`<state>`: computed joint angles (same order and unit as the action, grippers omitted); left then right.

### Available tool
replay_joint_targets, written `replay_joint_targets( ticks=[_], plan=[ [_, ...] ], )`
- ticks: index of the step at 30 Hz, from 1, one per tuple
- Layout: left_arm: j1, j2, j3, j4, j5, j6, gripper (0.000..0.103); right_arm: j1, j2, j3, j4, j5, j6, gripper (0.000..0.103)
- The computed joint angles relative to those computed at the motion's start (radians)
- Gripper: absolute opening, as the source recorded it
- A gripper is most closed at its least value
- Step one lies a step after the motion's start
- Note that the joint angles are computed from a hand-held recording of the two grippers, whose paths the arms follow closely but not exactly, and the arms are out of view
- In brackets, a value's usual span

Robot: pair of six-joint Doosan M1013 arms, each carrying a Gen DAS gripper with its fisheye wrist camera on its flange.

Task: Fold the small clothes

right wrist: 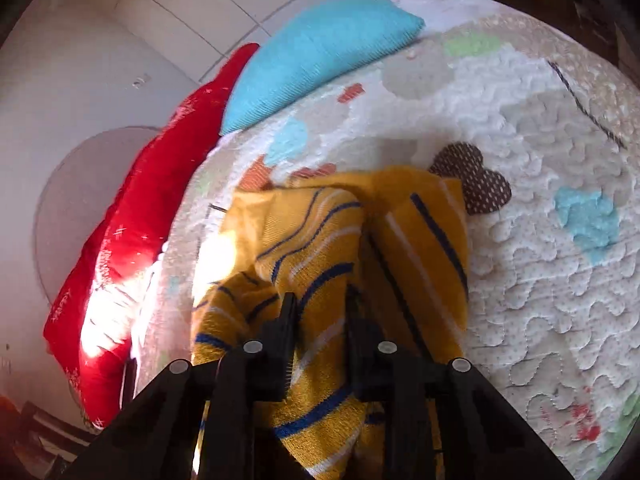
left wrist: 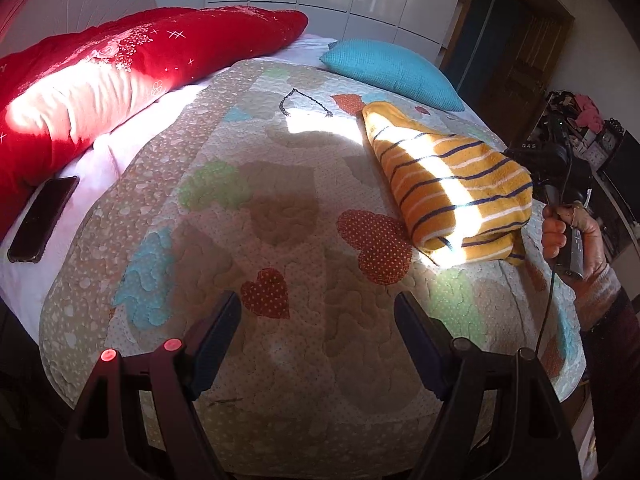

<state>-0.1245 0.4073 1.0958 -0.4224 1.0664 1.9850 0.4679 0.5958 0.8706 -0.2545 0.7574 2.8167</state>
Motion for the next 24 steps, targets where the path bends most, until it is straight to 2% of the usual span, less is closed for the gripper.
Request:
replay_joint_targets(
  ticks=[1, 3, 4, 5, 7, 8, 9, 11, 12, 13, 15, 16, 19, 20, 21, 23, 24],
  plan=[
    [0.0, 0.006, -0.008, -0.013, 0.006, 0.012, 0.078, 0.008, -0.016, 0.014, -0.055, -0.012, 0.02, 0.008],
    [-0.009, 0.023, -0.031, -0.028, 0.017, 0.022, 0.078, 0.025, -0.048, 0.045, -0.182, -0.017, 0.092, 0.008],
    [-0.017, 0.033, -0.047, -0.034, 0.029, 0.024, 0.078, 0.033, -0.054, 0.044, -0.246, 0.019, 0.121, 0.008],
    [-0.024, 0.045, -0.064, -0.054, 0.043, 0.034, 0.078, 0.044, -0.049, 0.025, -0.296, 0.09, 0.127, 0.008],
    [-0.042, 0.066, -0.095, -0.091, 0.059, 0.062, 0.078, 0.059, 0.002, -0.078, -0.34, 0.32, 0.07, 0.009],
    [-0.055, 0.075, -0.109, -0.093, 0.058, 0.073, 0.078, 0.06, 0.015, -0.099, -0.344, 0.38, 0.053, 0.011],
    [-0.067, 0.083, -0.12, -0.099, 0.051, 0.097, 0.078, 0.057, 0.009, -0.089, -0.327, 0.387, 0.062, 0.011],
    [-0.094, 0.098, -0.139, -0.102, 0.037, 0.162, 0.078, 0.046, -0.05, 0.022, -0.301, 0.277, 0.146, 0.013],
    [-0.109, 0.105, -0.15, -0.095, 0.034, 0.196, 0.078, 0.042, -0.083, 0.082, -0.288, 0.204, 0.184, 0.028],
    [-0.123, 0.112, -0.158, -0.089, 0.029, 0.238, 0.078, 0.039, -0.107, 0.129, -0.273, 0.13, 0.211, 0.05],
    [-0.151, 0.118, -0.156, -0.065, -0.003, 0.322, 0.078, 0.039, -0.138, 0.197, -0.249, 0.012, 0.232, 0.061],
    [-0.163, 0.12, -0.154, -0.063, -0.015, 0.363, 0.078, 0.039, -0.142, 0.211, -0.225, -0.018, 0.219, 0.061],
    [-0.192, 0.137, -0.169, -0.061, -0.01, 0.423, 0.078, 0.039, -0.113, 0.19, -0.13, -0.034, 0.148, 0.061],
    [-0.203, 0.147, -0.181, -0.045, 0.005, 0.421, 0.077, 0.038, -0.101, 0.18, -0.114, -0.026, 0.137, 0.061],
    [-0.212, 0.159, -0.2, -0.027, 0.035, 0.422, 0.072, 0.038, -0.094, 0.18, -0.107, -0.042, 0.14, 0.061],
    [-0.238, 0.164, -0.203, 0.067, 0.037, 0.417, 0.017, 0.025, -0.096, 0.217, -0.036, -0.165, 0.119, 0.034],
    [-0.243, 0.159, -0.196, 0.087, 0.031, 0.417, 0.016, 0.019, -0.095, 0.223, 0.013, -0.196, 0.087, 0.016]
  ],
)
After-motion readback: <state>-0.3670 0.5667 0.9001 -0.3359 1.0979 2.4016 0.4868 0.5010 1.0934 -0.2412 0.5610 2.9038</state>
